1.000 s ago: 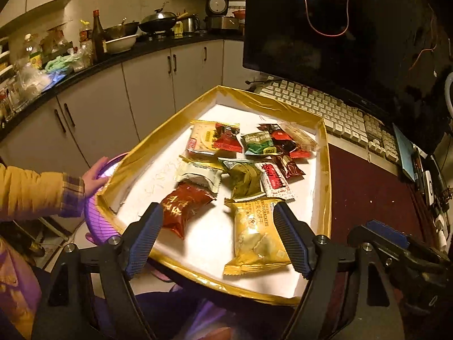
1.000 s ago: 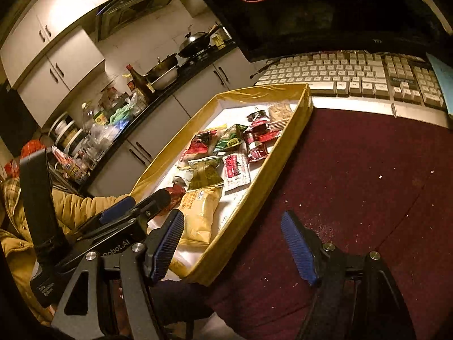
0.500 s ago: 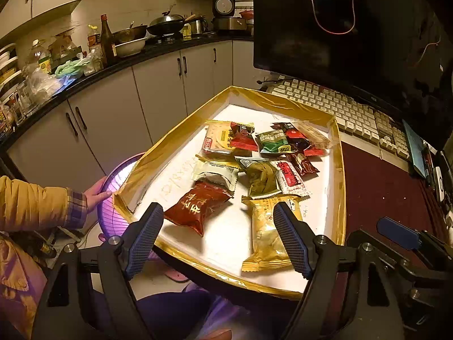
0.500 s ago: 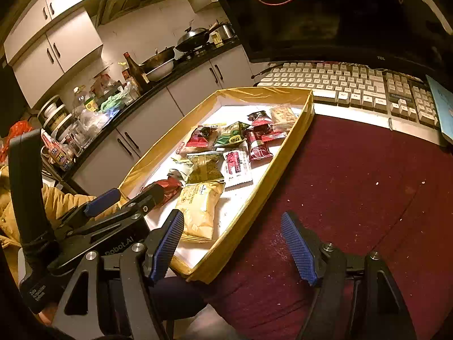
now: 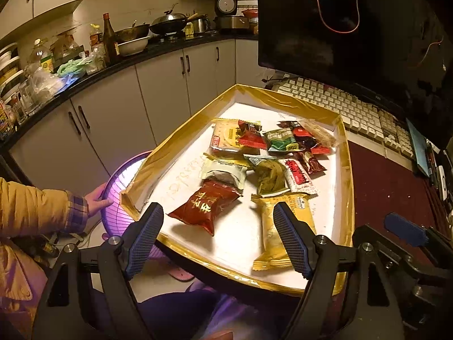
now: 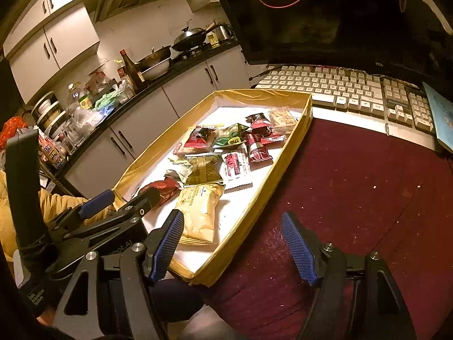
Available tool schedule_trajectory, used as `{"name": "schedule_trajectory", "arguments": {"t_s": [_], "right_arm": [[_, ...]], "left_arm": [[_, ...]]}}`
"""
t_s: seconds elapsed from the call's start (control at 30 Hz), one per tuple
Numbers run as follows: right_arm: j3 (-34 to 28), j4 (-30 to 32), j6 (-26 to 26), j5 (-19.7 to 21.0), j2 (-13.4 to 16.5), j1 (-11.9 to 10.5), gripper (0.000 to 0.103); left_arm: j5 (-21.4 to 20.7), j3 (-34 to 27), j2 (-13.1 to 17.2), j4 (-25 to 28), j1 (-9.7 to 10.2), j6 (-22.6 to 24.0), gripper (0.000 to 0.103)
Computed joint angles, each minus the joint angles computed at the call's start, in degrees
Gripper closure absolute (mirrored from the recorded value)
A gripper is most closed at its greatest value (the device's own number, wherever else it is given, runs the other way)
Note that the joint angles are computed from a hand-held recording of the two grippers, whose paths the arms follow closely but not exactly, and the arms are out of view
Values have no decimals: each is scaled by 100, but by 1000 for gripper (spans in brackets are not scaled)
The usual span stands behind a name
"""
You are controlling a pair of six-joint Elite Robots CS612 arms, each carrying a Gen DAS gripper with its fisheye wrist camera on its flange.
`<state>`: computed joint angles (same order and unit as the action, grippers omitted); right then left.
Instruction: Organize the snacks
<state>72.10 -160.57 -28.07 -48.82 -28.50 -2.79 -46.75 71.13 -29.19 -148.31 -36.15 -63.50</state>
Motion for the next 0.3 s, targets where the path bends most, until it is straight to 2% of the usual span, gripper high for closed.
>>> {"name": "schedule_trajectory", "arguments": {"t_s": [0.2, 0.3], "right_arm": [[-34, -5, 63, -46, 14, 13, 29], [-43, 12, 64, -51, 17, 12, 29]], "left_arm": [[24, 44, -18, -27, 0, -45, 23], [-60, 115, -35, -226, 19, 69, 23]]}}
